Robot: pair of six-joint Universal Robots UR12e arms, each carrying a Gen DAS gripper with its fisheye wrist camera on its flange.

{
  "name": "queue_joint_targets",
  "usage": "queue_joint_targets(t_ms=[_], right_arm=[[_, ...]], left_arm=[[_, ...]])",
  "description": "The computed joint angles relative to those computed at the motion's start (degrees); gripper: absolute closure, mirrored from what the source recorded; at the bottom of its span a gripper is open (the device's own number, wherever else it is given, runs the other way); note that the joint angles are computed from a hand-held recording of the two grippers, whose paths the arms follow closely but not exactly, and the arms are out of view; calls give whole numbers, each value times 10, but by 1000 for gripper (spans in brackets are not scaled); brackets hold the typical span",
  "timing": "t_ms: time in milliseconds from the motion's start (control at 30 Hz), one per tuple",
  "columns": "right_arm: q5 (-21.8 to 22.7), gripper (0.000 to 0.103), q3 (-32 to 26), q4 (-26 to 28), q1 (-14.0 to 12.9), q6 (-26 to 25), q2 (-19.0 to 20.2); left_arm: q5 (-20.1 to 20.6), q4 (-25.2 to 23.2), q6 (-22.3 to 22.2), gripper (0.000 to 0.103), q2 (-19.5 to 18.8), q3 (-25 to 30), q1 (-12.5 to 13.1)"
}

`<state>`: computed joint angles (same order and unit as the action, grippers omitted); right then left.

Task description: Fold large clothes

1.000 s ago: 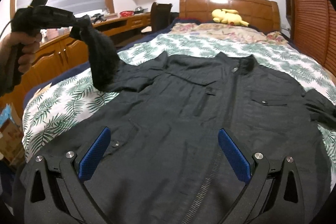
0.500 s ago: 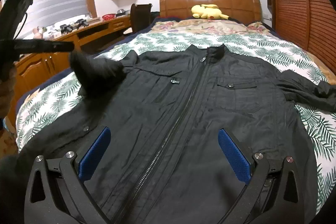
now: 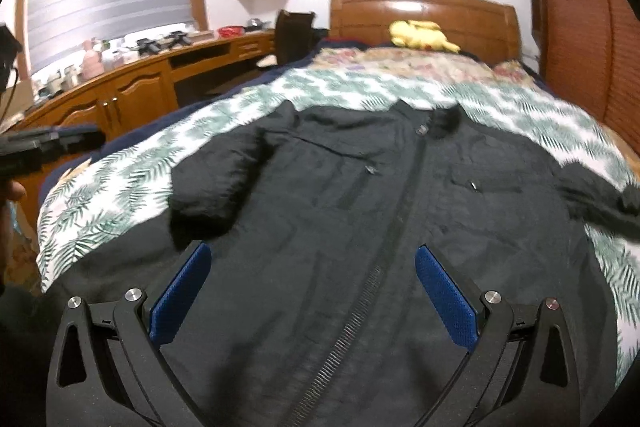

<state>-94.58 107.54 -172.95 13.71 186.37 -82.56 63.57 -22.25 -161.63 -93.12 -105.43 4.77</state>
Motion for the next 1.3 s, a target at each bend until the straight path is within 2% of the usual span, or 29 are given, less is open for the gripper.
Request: queue_joint_targets(t_ms=[67,233,333,500,633,733,833,900,933,1000,1133,1300], right_arm=[[-3,0,-12,10,6,-5,6],[28,0,-48,40,14,-32,20],[44,0,-78,63,23,-51,37],[74,1,-136,113,34,-64,77],[86,11,-179,167,40,-69,110],[91,17,-204,223,39,-70,132],[77,30,-214,257,39,-75,142],[70,54,-215,271,38,-81,144],[62,60,-214,271,39,-84,143],[57,80,-210,266,39,-93,141],[55,91,-202,264,35,-95,131],[58,96,-161,187,28,-91,100]], left_arm=[[-10,-3,-6,73,-1,-6,11],[-26,26,-27,71,-7,-18,35],[-24,31,-32,71,-8,-18,44],[-46,58,-54,68,-5,-26,69],[-52,83,-78,67,-2,-34,84],[-58,89,-80,67,0,-38,91],[-64,89,-74,67,1,-41,95],[-63,90,-74,66,1,-41,95],[-64,91,-73,66,1,-42,96],[-66,88,-72,66,1,-42,96],[-68,90,-74,66,-1,-39,92],[-54,97,-72,66,-5,-34,75]])
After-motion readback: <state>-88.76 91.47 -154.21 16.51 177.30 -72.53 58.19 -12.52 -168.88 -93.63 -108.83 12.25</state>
